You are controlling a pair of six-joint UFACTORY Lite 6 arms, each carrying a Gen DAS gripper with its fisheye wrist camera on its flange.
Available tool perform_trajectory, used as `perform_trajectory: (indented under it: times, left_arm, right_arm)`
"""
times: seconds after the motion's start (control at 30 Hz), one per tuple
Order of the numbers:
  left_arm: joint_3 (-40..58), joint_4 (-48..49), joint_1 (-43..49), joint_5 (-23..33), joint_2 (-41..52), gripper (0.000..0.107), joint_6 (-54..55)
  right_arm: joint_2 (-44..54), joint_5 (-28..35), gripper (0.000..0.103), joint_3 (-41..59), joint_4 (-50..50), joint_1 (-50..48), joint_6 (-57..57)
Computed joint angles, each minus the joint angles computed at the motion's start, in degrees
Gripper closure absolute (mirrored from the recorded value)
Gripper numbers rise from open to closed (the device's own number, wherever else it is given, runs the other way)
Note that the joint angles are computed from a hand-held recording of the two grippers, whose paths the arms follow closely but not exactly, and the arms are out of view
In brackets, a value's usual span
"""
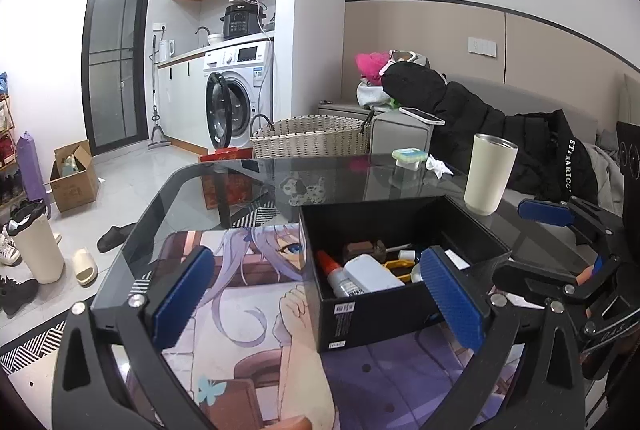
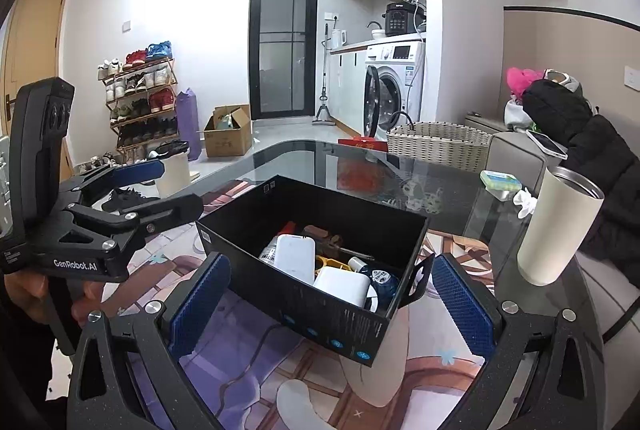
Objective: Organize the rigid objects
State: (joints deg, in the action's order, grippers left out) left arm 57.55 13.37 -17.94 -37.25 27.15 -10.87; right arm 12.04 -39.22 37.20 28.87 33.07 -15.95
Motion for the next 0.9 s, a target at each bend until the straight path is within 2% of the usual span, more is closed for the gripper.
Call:
perform_trajectory:
  times: [0.37,0.6,0.9]
  left_arm:
    - [0.92,0.08,-0.71,-1.03,2.36,0.004,0.65]
    - [0.67,-1.41,-1.34,-0.62,2.13,0.004,2.22]
    - [-0.37,-2.13,-1.32,-2.07,1.54,0.004,2.41]
  right_arm:
    - [2.21,-5.44,0.0,-0.75,2.69,1.88,-1.98]
    - [3.21,-6.43,0.0,-0.24,5.22,3.19,-4.66]
    - [-0.82,-10.56,0.0,-5.69,-1.89,-0.25,4.16]
